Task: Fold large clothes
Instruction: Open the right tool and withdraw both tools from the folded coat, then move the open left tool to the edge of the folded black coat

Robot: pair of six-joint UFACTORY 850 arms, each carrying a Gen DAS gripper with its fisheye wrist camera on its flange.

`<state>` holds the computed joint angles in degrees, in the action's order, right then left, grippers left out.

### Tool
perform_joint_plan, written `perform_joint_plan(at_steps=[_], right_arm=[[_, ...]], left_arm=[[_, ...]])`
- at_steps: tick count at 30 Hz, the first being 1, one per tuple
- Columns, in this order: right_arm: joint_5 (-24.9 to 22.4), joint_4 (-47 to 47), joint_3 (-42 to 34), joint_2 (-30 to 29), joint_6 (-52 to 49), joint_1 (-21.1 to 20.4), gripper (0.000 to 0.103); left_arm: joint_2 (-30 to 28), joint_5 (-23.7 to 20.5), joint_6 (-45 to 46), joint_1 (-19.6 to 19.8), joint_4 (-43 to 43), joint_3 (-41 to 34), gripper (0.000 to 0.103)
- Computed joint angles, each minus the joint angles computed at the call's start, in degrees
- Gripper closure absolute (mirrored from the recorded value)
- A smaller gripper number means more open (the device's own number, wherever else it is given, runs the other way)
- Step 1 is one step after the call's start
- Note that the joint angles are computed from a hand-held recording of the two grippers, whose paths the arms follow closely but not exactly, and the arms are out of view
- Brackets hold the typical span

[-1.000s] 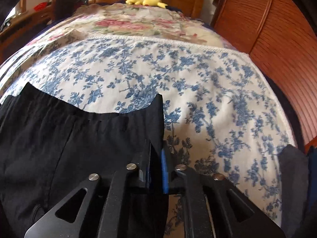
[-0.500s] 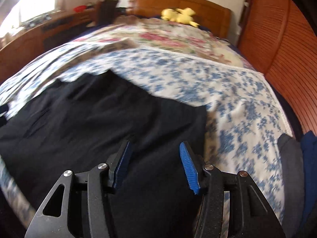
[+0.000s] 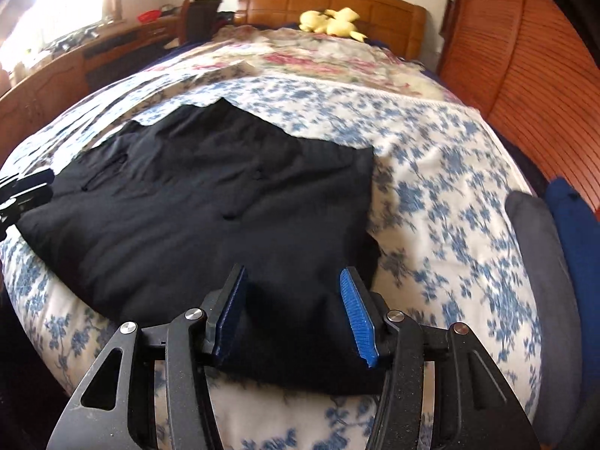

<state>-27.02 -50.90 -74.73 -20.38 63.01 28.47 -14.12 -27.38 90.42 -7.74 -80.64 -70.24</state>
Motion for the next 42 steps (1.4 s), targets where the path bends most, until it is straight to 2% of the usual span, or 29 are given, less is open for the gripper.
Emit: perform_joint_plan(at_steps=[2,4,8,10,14,16,21,33,37,42], right_arm=[[2.14,5.07,1.54,0.2,-3.01,-1.15,0.05],[3.68,4.84,3.26,-0.18,-1.05,-1.55,0.049],[4.88,-6.46,5.82,-0.67,10.2,-0.68,0.048],[3.84,-8.07,5.76,-0.73,12.47,-0.22,0.047],[-0.68,-4.49,3.88,-1.09,10.08,0.75,0.045],[-3.55,-7.5,3.32,-0.69,13.46,1.91,0.045],[-5.02,-12.74,1.77,-0.04,18.6,4.52,0.045],[-0.89,-4.86,-11.98,-10.67,9.3,8.53,0.045],[-0.3,2.86,-15.96,-14.57,1.27,8.72,0.045],[0.45,4.19,-16.03,-16.1,-0.43,8.68,0.045]], left_arm=[[0.39,-0.18,0.17,-0.11,-0.01,0.5,0.069],[0.87,-0.51,0.31,-0.15,-0.16,1.22,0.069],[1.9,-1.26,1.26,0.1,-0.91,2.66,0.069],[2.63,-1.39,1.9,0.34,-1.38,3.61,0.069],[3.81,-1.1,2.75,1.0,-2.55,4.98,0.069],[4.45,-2.0,3.29,1.8,-3.0,5.76,0.069],[5.51,-3.33,5.49,3.76,-4.53,7.1,0.069],[7.65,-5.95,7.24,8.37,-5.4,9.76,0.069],[8.46,-5.14,6.44,8.82,-4.51,10.25,0.069],[9.53,-5.41,7.53,9.16,-6.15,10.94,0.069]])
